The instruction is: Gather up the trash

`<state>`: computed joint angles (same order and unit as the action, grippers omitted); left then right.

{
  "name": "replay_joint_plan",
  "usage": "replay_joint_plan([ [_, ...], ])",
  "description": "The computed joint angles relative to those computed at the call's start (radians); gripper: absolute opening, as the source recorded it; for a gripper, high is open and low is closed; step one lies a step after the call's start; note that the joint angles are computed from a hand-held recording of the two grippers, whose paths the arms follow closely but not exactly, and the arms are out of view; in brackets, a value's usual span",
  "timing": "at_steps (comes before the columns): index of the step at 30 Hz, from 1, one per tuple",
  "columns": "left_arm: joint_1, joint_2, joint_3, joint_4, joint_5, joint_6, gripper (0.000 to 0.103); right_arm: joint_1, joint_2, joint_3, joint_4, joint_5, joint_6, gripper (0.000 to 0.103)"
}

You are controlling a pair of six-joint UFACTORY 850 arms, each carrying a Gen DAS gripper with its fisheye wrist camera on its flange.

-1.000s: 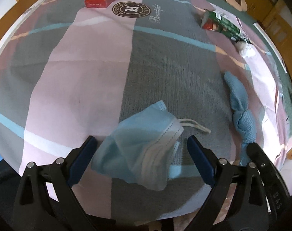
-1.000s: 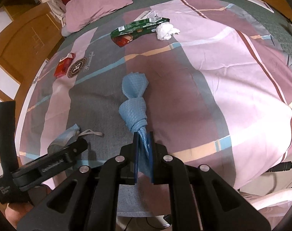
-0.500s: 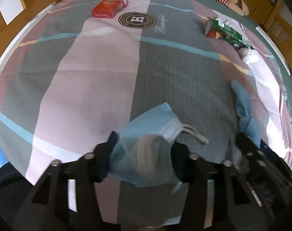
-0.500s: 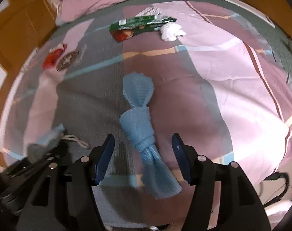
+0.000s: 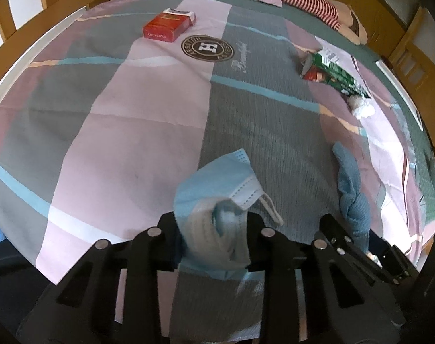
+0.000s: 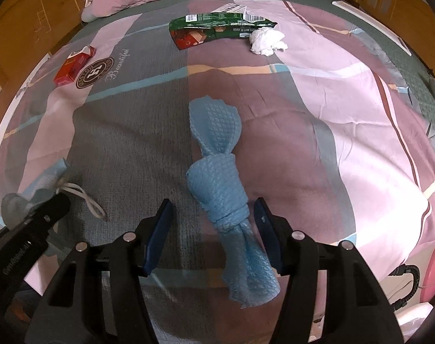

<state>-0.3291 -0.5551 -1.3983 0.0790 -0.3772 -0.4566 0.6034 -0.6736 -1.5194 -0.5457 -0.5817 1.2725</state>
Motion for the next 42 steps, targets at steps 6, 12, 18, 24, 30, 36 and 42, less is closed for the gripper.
replay_joint_plan([
  [6,0.009,0.015,0.016,-0.018,0.042,-0.010,0.025,-0.002,0.002,0.005,-0.014,0.005,0.018,0.050],
  [12,0.015,0.028,0.032,-0.043,0.070,-0.004,0.025,-0.007,0.025,0.042,-0.063,0.043,0.105,0.027],
  [18,0.019,0.043,0.049,-0.030,0.106,-0.028,0.024,-0.004,0.052,0.083,-0.136,0.092,0.198,0.020],
  [24,0.025,0.073,0.081,0.034,0.172,-0.114,0.023,-0.005,0.070,0.110,-0.184,0.130,0.259,0.020],
  [30,0.029,0.082,0.092,0.032,0.195,-0.114,0.023,0.005,0.101,0.148,-0.258,0.155,0.351,0.020],
  [36,0.026,0.100,0.112,0.195,0.232,-0.274,0.023,0.025,0.170,0.209,-0.525,0.172,0.590,0.020],
  [42,0.022,0.108,0.120,0.316,0.245,-0.383,0.022,0.025,0.186,0.215,-0.474,0.188,0.518,0.020],
])
